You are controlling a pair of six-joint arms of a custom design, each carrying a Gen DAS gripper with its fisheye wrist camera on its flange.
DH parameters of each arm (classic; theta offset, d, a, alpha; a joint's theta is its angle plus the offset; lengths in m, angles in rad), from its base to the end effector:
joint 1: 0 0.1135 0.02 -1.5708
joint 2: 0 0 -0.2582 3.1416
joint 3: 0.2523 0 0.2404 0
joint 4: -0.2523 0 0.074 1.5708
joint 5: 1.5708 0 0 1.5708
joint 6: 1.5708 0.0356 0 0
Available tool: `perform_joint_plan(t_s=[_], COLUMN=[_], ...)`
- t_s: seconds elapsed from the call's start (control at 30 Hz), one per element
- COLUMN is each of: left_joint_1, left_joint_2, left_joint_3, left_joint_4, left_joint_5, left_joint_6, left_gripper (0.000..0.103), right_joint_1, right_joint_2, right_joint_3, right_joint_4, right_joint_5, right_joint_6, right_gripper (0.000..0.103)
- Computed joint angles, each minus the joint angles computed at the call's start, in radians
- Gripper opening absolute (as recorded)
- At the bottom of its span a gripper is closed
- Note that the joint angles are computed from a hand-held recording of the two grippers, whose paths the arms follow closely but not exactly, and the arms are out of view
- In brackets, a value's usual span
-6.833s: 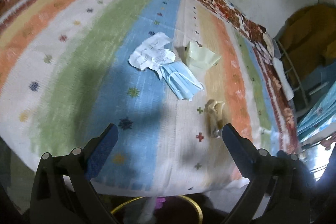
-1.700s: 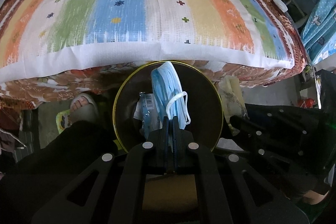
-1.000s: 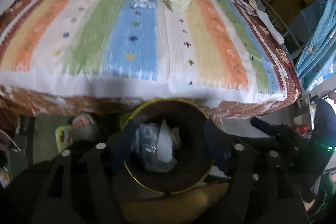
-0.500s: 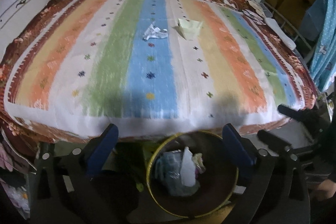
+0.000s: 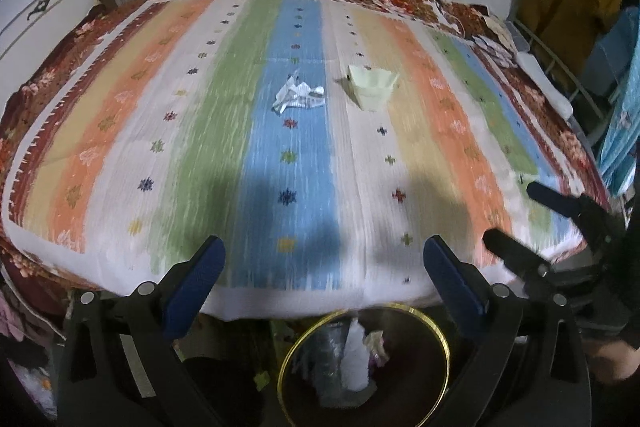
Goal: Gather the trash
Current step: 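Move both open tools back toward the white tissue and yellow plastic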
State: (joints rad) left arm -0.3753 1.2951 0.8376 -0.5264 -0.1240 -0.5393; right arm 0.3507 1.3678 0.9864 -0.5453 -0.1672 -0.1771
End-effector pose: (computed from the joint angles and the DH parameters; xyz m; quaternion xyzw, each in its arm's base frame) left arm 0.2301 -0.0859 0.2219 -0.0961 0.9507 -0.0743 0.2852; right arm 0.2533 0.0990 0.2482 -0.2721 0.9057 0.1063 0.3074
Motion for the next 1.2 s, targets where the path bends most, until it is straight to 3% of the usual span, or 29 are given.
perform_joint_plan(t_s=[0.37,0.63,1.2], left_joint_1=[0.176,0.241,0.353], left_joint_2=[0.33,0.493,0.808], left_joint_3=[0.18,0.263,0.561], left_joint_4=[0.155,0.259,0.256], left_joint_5=[0.019,0.086,0.221], left_joint_6=[0.204,0.309,0.299], left_gripper=[0.097,0.097,0.097], right_joint_1=[-0.033,-0.051,-0.095], right_joint_2=[0.288,0.46,0.789], right_joint_3=[0.177,0.299,0.684], right_joint_4=[0.126,0.175,0.096], right_joint_5=[0.004,-0.001,-0.063], right_joint_6=[0.004,-0.03,0.036], right_gripper=[0.094,0.094,0.094])
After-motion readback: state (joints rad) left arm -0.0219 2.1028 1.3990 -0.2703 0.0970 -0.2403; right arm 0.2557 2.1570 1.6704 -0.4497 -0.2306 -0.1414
